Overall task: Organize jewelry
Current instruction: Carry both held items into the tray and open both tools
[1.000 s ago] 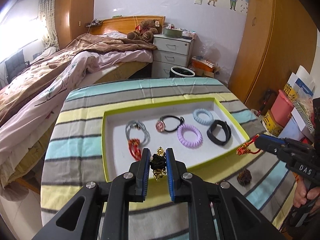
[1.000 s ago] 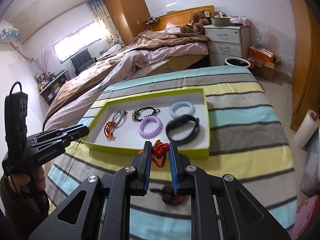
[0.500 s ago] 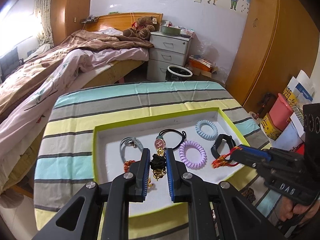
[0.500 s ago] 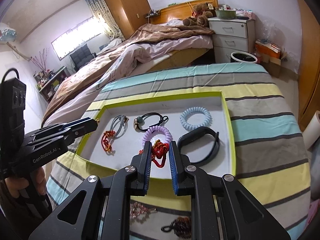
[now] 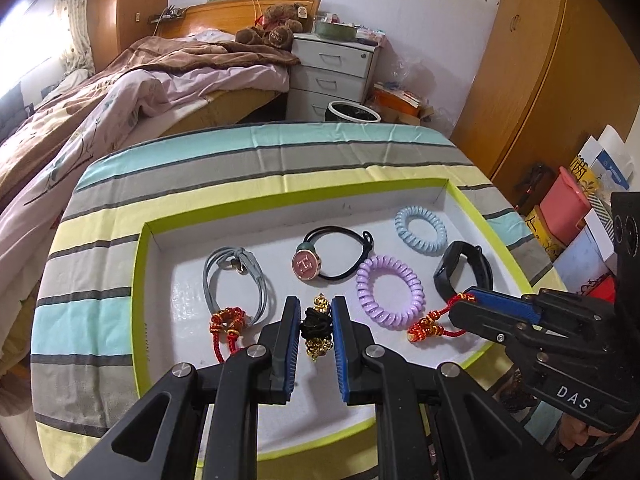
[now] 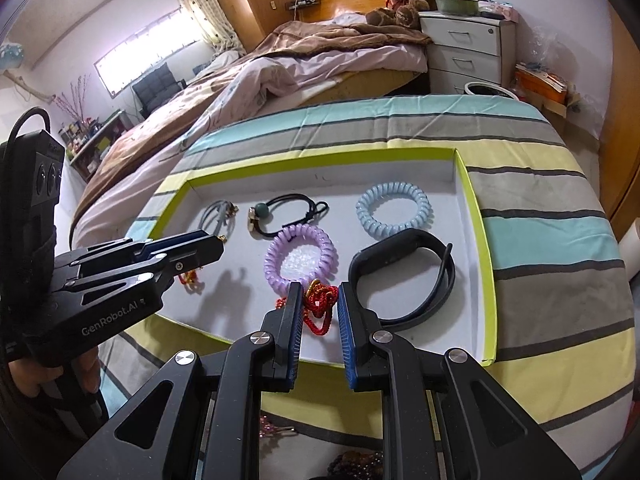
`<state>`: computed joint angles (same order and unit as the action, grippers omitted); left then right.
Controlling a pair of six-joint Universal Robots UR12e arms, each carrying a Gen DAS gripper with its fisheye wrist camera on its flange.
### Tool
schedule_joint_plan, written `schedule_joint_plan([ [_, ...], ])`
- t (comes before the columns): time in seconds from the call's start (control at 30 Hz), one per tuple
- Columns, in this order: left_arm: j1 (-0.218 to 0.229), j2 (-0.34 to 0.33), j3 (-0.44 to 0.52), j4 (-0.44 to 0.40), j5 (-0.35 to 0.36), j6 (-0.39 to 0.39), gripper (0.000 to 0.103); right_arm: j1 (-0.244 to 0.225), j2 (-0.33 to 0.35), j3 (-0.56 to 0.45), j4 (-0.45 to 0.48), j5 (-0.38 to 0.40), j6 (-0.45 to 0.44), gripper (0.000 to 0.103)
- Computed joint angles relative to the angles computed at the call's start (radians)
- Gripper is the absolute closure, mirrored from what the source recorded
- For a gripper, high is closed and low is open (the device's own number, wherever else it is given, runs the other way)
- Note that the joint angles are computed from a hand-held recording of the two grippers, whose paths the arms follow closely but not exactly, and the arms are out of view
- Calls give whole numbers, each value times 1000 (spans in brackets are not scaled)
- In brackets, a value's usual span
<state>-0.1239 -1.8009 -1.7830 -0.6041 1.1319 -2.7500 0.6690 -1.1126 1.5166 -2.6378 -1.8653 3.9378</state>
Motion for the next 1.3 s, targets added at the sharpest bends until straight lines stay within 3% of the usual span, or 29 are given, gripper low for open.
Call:
schedule_joint_plan([
  [0.57,-2,-15,9,-35,23,-12,87,14,15,-44,127,-60,-44,85],
  [1.1,-7,-14,10,-35,32,-14,86,24,14,-51,173,-119,-34,84],
  [1.17,-7,-13,9,-33,33,-15,84,24,13,-51,176,-121,-31,84],
  [1.3,-5,-8,3,-26,22,-15,67,26,10,-43,160,-122,-23,75],
])
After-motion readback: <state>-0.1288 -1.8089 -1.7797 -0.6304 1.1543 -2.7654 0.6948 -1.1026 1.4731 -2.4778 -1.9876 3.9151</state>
